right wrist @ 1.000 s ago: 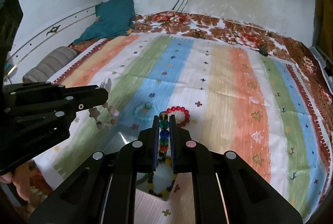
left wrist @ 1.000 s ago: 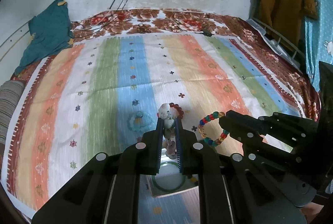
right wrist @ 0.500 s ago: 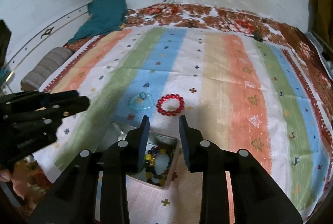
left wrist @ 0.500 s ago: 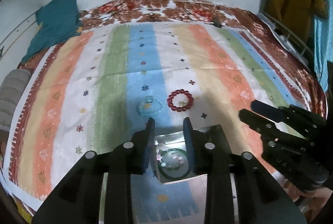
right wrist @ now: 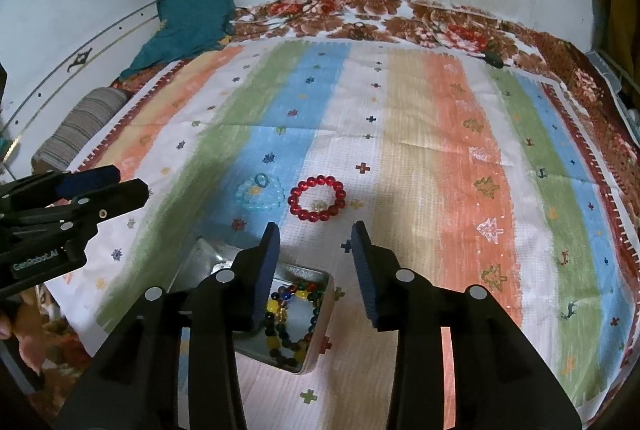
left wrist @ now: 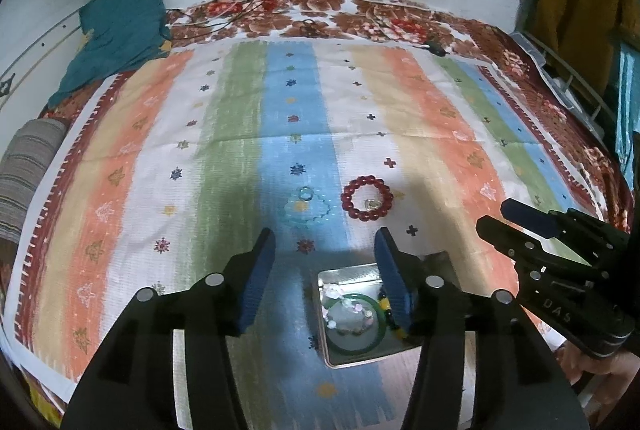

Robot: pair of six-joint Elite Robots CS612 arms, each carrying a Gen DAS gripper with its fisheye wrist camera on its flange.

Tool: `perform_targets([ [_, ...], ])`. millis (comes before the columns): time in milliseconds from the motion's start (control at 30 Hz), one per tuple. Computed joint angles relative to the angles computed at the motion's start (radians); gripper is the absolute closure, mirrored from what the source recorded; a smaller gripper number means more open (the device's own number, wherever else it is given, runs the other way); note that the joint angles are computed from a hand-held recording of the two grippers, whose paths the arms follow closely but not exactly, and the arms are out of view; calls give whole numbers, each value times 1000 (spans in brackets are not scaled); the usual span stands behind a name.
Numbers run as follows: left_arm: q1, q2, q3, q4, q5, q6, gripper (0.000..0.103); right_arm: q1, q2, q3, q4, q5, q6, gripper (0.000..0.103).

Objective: Organize jewelry
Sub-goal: 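Move the left tool toward the aqua bead bracelet while the right approaches the red bead bracelet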

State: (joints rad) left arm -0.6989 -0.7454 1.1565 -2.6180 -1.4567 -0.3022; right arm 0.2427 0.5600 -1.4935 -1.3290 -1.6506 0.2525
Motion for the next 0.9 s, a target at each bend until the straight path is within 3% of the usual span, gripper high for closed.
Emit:
perform_targets([
  [67,1,6,-10,9,2,-2,45,-1,-3,8,-1,-1,2,58],
  [567,11,54,-92,73,23,-8,28,-14,-17,49,-21,0,26,38],
  [900,21,86,-143,111,44,-22,23,-19,-33,91,-28,-1,30,34],
])
